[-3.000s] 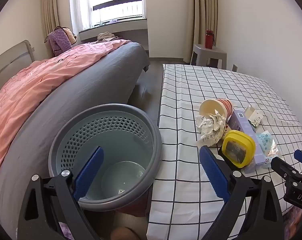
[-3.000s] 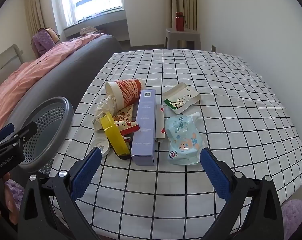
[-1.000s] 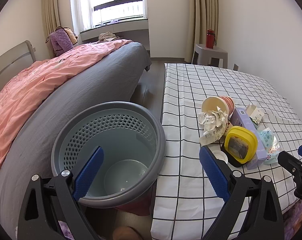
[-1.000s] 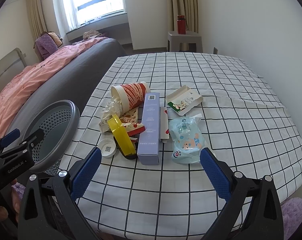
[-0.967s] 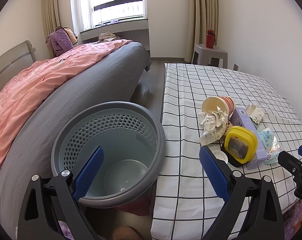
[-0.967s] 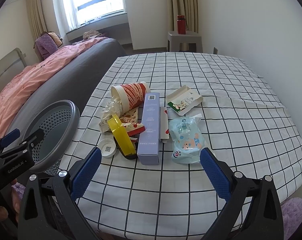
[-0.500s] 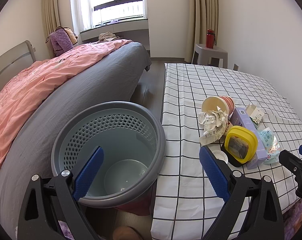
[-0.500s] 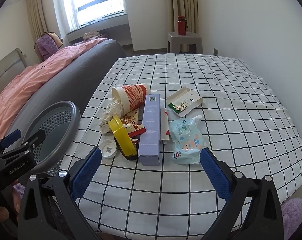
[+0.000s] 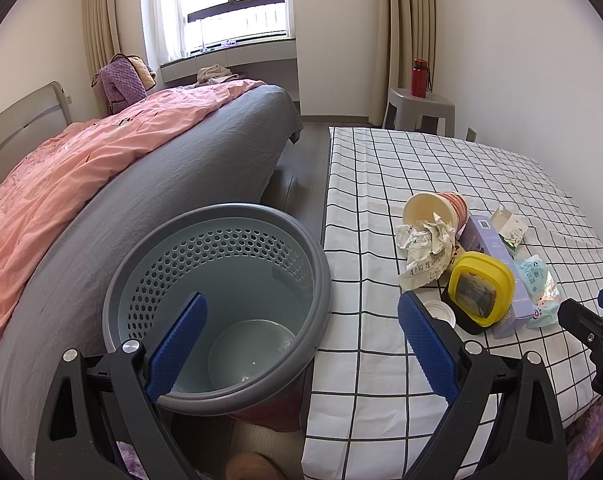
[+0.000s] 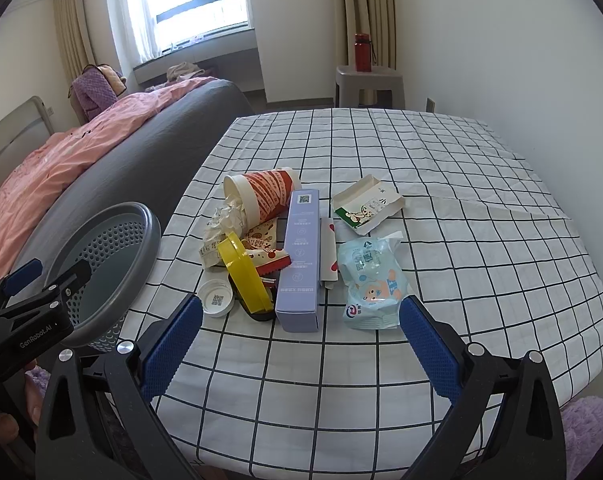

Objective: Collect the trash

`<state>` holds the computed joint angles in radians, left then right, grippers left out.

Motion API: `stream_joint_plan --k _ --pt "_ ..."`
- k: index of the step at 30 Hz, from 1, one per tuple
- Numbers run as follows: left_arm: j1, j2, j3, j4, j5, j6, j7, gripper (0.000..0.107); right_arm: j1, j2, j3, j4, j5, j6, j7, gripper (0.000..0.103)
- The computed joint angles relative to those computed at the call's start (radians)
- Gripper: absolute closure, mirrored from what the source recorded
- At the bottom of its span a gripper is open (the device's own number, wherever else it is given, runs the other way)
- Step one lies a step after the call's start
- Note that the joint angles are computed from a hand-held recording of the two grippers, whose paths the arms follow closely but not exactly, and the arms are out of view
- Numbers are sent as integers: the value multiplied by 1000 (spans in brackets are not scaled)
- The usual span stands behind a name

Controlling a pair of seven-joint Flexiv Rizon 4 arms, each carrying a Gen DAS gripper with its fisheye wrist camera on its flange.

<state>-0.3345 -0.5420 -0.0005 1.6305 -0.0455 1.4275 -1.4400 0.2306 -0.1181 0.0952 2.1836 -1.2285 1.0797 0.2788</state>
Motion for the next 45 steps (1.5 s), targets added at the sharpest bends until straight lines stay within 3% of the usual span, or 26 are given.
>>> stream_joint_plan --k 18,34,45 --pt "-43 -26 39 -39 51 -41 -45 15 -60 30 -16 67 -43 50 26 6" --pt "-44 -112 -56 -130 11 -222 48 15 -182 27 -56 132 -199 200 143 6" --pt "-84 -185 -33 -236 29 -324 19 15 -250 11 -72 124 -335 278 264 6"
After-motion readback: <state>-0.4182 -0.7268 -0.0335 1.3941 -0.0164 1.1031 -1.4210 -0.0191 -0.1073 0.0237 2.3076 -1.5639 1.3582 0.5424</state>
